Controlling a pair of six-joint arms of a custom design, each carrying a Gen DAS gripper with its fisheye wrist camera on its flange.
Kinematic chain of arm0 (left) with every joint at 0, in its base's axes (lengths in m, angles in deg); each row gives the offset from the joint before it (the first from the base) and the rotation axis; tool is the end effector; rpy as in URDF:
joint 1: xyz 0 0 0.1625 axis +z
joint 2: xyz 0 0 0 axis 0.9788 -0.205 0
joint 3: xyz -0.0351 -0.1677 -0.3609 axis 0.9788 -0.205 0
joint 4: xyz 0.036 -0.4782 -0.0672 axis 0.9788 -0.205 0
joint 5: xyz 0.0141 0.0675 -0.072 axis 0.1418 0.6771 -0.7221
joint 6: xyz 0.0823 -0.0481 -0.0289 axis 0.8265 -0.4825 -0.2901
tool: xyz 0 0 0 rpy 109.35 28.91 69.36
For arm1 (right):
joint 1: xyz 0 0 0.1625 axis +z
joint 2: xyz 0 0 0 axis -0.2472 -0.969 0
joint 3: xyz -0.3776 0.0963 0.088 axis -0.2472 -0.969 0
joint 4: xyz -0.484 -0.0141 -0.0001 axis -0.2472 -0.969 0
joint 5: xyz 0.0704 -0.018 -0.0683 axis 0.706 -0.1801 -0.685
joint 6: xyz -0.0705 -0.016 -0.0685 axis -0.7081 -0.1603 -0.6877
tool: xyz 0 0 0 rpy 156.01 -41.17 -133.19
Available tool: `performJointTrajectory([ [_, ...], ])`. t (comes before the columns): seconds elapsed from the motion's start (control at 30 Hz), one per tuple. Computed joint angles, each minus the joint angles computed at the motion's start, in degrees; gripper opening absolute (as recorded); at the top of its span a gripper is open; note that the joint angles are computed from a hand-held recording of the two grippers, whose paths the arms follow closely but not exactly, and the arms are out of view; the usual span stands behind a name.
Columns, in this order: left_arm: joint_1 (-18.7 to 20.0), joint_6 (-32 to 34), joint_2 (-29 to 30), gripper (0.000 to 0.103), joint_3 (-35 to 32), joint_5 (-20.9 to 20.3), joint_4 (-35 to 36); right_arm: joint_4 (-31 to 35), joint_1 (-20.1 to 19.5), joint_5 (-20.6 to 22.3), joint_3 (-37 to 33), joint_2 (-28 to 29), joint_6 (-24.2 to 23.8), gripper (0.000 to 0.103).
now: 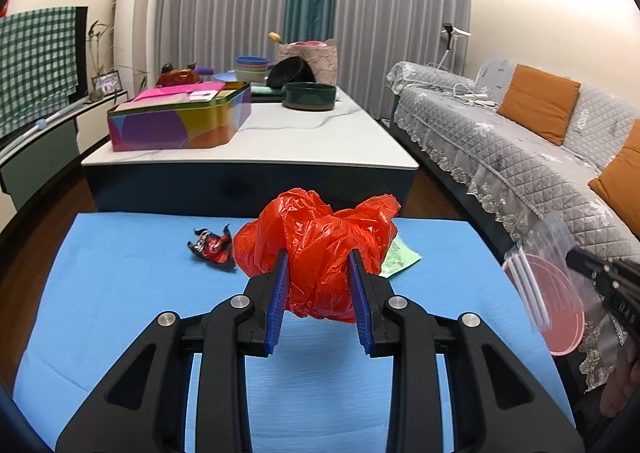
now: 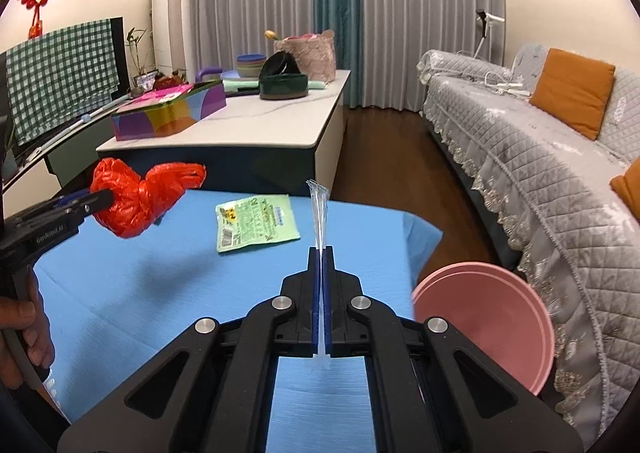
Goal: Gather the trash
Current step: 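Carry the clear sleeve and red bag over the pink basin with both tools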
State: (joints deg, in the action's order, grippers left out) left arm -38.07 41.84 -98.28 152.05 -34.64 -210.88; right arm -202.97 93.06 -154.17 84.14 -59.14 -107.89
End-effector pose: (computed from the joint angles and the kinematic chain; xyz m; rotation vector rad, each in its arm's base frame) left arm -0.3472 -0.5949 -0.0034 0.0113 1.9366 -1.3287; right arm 0.0080 -0.7015 0.3366 1.1950 -2.3765 0.8921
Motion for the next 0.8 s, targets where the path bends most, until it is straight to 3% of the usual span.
performJointTrajectory([
  [0.4, -0.9, 9.9, 3.6, 0.029, -2.8, -3.9, -9.7, 2.9, 0.3, 0.7, -3.7, -1.5, 1.3, 0.002],
  [0.6, -0.9, 9.6, 4.3, 0.029, -4.1, -4.4, -7.0, 4.2, 0.4, 1.2, -7.7, -0.4, -1.0, 0.002],
  [0.8, -0.6, 8.3, 5.2, 0.029, -5.2, -5.2, -4.2, 3.5, -0.8, 1.6, -10.9, 1.4, -0.3, 0.002],
])
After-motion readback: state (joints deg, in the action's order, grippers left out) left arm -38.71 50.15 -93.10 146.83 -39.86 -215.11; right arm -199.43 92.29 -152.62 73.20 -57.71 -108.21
